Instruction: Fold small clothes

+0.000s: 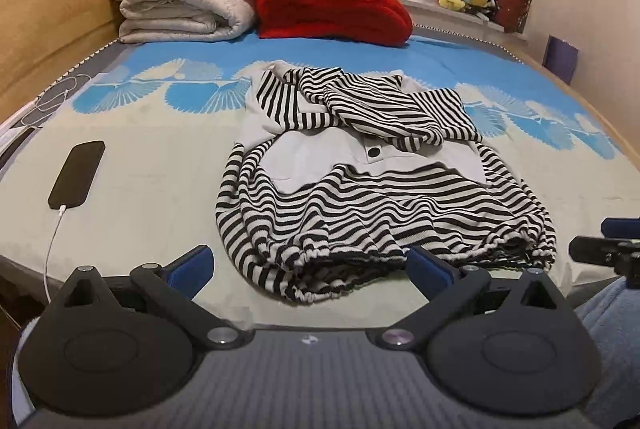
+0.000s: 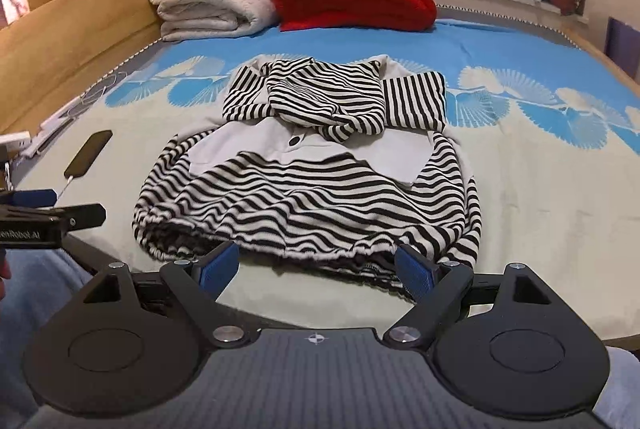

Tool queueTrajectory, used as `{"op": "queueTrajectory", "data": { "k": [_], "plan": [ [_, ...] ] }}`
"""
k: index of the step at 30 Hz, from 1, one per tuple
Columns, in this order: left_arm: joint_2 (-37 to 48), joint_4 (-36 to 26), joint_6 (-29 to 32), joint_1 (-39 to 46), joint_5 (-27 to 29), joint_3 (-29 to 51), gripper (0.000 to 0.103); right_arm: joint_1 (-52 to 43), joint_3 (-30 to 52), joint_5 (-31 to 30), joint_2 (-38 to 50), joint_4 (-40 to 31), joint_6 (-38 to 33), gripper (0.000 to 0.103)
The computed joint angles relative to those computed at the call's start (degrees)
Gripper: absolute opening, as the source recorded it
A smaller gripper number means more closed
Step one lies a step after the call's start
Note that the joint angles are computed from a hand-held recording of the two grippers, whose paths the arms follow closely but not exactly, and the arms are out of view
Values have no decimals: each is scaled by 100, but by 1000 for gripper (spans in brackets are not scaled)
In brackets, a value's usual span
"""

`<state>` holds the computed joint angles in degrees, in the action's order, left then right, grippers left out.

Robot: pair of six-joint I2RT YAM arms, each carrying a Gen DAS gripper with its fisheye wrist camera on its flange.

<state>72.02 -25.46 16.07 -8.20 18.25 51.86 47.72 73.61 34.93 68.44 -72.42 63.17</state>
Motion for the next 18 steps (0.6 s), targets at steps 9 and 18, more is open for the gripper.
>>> {"op": "queueTrajectory", "data": {
  "k": [9, 18],
  "plan": [
    [-226, -178, -3, 132, 153, -61, 103, 535, 206, 190, 158, -310, 542, 86],
    [-70, 64, 23, -37, -198, -95, 103, 351, 63, 69, 107, -99, 349, 86]
  ]
}}
